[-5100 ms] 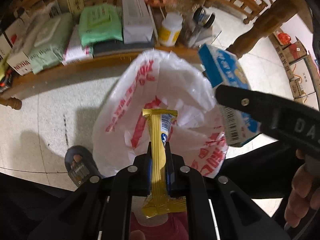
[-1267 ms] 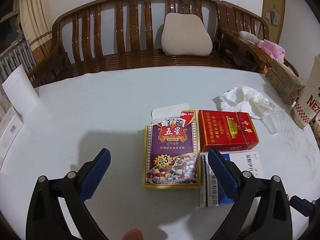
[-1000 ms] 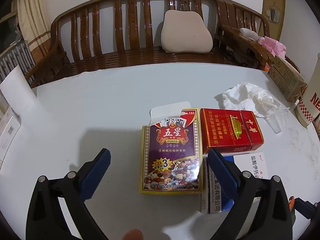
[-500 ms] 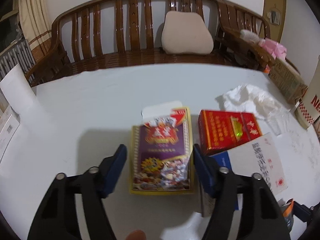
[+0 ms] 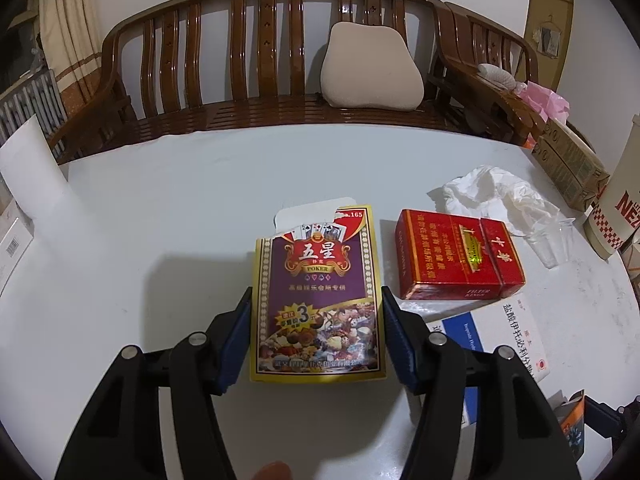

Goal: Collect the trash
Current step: 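Close the right tool on the dark crystal-bead box while the left tool grips the purple card box, then lift both boxes off the table and lower them over the plastic bag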

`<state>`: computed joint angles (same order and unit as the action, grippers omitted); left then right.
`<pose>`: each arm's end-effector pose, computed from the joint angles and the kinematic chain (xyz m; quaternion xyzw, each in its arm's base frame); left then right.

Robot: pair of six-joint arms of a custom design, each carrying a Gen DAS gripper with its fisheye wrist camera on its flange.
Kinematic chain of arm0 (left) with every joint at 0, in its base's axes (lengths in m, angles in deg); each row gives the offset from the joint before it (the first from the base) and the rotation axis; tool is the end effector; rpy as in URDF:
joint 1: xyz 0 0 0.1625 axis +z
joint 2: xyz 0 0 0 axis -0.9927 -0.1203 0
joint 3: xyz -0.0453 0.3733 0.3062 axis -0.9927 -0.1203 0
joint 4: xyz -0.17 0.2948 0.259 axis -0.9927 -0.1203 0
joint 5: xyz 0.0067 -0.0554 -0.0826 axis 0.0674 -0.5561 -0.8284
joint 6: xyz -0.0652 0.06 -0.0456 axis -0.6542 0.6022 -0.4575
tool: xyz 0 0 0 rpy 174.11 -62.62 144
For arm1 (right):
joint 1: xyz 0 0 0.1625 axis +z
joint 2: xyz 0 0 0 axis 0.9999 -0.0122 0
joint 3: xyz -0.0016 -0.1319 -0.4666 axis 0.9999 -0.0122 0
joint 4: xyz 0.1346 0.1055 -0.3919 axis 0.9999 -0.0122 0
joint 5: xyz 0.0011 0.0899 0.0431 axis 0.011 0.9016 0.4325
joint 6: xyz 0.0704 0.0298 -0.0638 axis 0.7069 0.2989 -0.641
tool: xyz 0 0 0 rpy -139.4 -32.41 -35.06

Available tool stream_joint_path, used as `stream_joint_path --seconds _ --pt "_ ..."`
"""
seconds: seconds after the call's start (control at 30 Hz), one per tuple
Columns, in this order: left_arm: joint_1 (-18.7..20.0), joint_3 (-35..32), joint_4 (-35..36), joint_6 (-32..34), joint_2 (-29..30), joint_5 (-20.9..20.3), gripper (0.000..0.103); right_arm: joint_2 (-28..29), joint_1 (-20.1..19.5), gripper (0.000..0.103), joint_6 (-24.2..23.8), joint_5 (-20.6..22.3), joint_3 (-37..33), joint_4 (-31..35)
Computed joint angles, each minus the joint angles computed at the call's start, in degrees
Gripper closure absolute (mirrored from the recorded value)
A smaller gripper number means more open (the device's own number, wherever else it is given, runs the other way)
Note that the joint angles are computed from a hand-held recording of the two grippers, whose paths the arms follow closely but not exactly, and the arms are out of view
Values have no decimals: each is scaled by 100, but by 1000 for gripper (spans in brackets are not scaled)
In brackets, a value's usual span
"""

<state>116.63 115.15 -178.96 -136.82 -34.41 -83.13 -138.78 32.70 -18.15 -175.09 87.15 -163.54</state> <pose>-0.3049 -0.4673 0.2742 0.0064 0.8449 -0.3633 0.3926 0.3558 -0.4381 0.2142 0.2841 -0.8934 0.1505 0.3137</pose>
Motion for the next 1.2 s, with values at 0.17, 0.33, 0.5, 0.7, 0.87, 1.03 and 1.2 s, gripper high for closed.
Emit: stream_joint_path --seconds 0.17,0.33,0.5,0.7,0.87,1.03,1.2 --pt "-78 -12 20 9 6 18 45 -39 -13 17 13 74 -3 37" --pt "-133 -29 89 -47 -34 -2 45 -109 12 17 3 125 16 29" --pt "-237 -61 244 -123 -105 -7 45 -201 53 17 17 173 -1 54" --pt "-420 -153 576 -342 -190 -5 45 -338 144 17 46 261 -68 172" --pt "-640 -305 1092 -669 -259 22 45 -483 253 17 40 285 -139 296" --pt "-885 -529 1662 -976 -290 44 45 -676 352 17 49 373 -203 440" --pt "-1199 -819 2334 -1425 -306 -29 45 -935 487 17 38 501 -274 597"
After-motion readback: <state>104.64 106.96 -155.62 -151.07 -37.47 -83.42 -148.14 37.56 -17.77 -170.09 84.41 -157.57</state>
